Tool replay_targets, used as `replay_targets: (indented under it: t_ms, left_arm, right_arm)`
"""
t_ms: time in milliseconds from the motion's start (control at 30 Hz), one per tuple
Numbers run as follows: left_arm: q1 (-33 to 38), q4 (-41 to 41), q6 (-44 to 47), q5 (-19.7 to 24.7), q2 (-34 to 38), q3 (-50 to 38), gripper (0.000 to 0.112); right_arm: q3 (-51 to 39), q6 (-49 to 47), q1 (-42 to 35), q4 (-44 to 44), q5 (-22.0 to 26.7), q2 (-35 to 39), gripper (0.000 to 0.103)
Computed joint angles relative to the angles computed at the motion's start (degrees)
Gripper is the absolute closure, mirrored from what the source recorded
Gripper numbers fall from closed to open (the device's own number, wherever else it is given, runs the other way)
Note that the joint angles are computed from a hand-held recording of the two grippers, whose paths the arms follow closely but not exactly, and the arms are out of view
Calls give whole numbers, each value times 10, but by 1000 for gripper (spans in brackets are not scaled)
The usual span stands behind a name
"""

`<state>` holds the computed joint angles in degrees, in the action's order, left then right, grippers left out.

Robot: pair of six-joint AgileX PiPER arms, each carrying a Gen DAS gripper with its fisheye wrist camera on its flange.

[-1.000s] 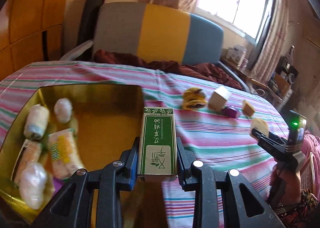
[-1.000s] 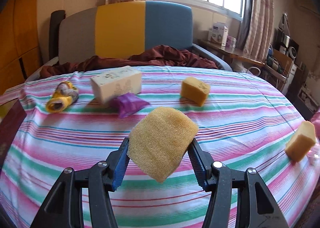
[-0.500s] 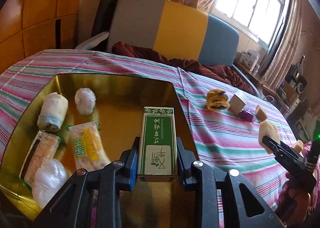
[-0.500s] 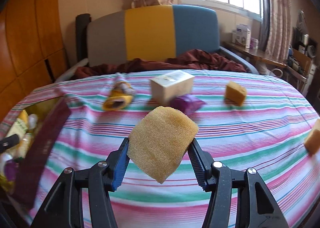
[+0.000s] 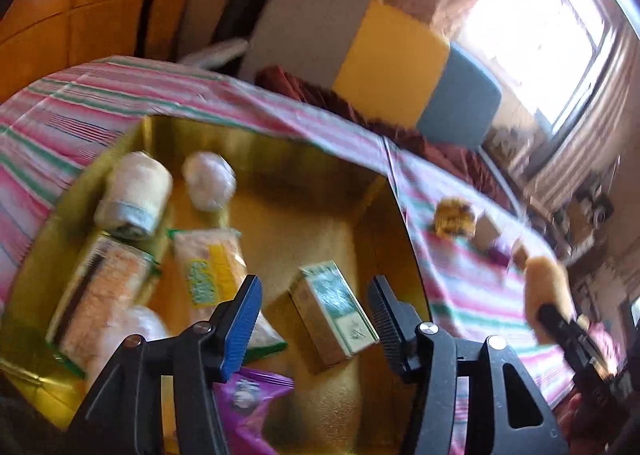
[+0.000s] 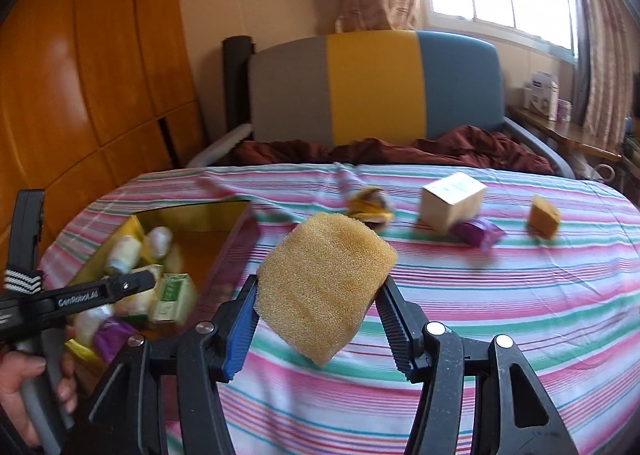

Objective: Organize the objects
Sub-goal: 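Carry the tea box with left while right carries the sponge toward the tray, then release the tea box with left while right lowers the sponge into the tray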

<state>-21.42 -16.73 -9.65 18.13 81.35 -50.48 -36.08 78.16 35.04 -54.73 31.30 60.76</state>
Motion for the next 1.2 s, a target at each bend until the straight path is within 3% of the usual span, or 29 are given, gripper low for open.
replay_targets:
  t_ms: [133,200,267,367,600,867,1000,1200]
  left_arm:
    - [13,183,-200,-21,-52,32,52]
    - [27,230,-252,-22,-66,40,51]
    - [51,207,-233,-16,-71,41,51]
    - [93,104,-138,-7,-68,33,51]
    - [119,103,-137,-11,-80,29,51]
    - [137,44,-83,-9,-93,27,51]
    - [141,17,-59,-4,-92,24,51]
    - [133,28,-72,-4,-93,27,51]
  right_arm:
    - [-18,0,37,18,-6,12,45]
    - [-30,-8,53,28,-11,27,45]
    - [-39,-15,72,37,-15,41,45]
    - [-54,-41,94,65,-30,63,44]
    - [-94,-219,103,227,-96,116,43]
    - [-134,-322,110,334,-99,188,40]
    - [-136,-274,116,297,-102,204,28]
    - [-114,-282,98,324,-117,181,25]
